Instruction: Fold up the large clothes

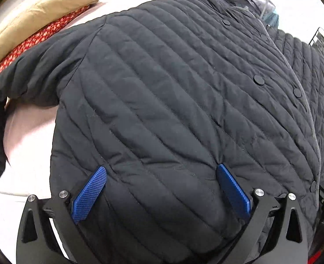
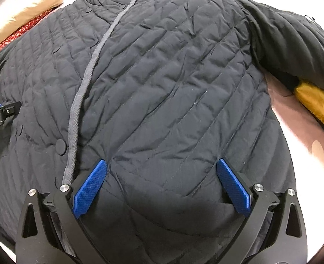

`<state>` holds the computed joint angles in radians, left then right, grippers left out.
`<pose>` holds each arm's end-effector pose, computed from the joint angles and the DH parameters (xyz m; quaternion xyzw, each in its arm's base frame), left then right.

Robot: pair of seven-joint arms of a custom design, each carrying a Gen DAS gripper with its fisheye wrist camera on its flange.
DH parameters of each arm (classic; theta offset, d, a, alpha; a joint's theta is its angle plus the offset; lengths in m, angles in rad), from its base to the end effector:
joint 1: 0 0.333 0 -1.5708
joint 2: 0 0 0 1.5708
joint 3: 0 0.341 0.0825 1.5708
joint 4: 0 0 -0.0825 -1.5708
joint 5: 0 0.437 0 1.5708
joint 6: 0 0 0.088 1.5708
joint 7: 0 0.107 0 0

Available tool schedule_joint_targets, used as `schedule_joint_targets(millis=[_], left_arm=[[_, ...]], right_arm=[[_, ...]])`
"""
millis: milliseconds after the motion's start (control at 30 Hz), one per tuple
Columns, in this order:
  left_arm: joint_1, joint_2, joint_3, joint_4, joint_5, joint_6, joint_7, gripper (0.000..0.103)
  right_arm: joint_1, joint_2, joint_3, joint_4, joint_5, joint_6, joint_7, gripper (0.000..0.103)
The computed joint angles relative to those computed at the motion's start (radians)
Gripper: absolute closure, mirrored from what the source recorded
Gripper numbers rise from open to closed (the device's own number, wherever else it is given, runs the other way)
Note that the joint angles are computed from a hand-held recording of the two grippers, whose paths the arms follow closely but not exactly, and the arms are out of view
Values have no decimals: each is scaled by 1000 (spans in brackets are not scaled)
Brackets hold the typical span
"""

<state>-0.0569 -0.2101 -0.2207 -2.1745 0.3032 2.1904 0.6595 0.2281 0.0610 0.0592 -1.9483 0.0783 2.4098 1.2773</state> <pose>0.5362 -0.1471 0.5068 -0.8405 0.5081 -0.0757 0.1720 0.6297 0.1859 0.4934 -0.8504 0.4860 -0.1176 0.1637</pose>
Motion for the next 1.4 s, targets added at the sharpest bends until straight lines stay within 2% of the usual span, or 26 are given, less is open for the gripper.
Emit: schedule_joint_targets(millis=[167,267,300,400,567,667,733,767,800,900,1000,1067,1133,1233,1300,1400], left_arm=[[-1,14,-2,15,9,-9,-19,5],[-5,11,-10,21,19,-21,-50,5],[-7,9,-10,23,20,-25,-54,6],[-14,-6,-11,25,12,-31,-65,6],[-27,-20,-35,24,36,-24,-84,6],[-45,10,-51,56,76,-50,-48,6],[-59,32,-59,81,108,-73,-38,6],[-65,38,-58,89,116,-78,-39,6],[-70,40,-54,92,115,-76,-39,6],[-85,43,-42,97,75,-51,-47,6],[-85,47,-30,103,49,-39,-35,6],[-85,48,-28,106,47,-42,-25,6],[-82,47,-23,106,43,-43,-11,6],[-80,45,-23,103,38,-43,-15,6],[-80,42,-23,99,30,-43,-16,6],[-80,38,-26,94,28,-45,-15,6]], right_arm=[[2,22,2,31,-20,-27,28,5],[-2,34,4,46,1,-15,34,5],[-6,34,5,46,26,-1,28,5],[-36,-15,-8,-7,185,150,11,5],[-103,13,-68,47,231,237,267,5],[-147,35,-112,81,120,274,512,7],[-176,32,-124,76,72,321,585,10],[-194,28,-123,70,89,345,595,10],[-210,20,-117,59,125,365,587,10],[-263,9,-93,34,392,444,461,10],[-290,28,-85,47,539,471,403,10],[-317,50,-65,67,687,485,320,10],[-330,66,-59,83,752,497,294,14],[-358,115,-44,141,830,491,287,24],[-382,133,-23,159,910,491,255,34],[-399,141,-21,182,935,477,250,57]])
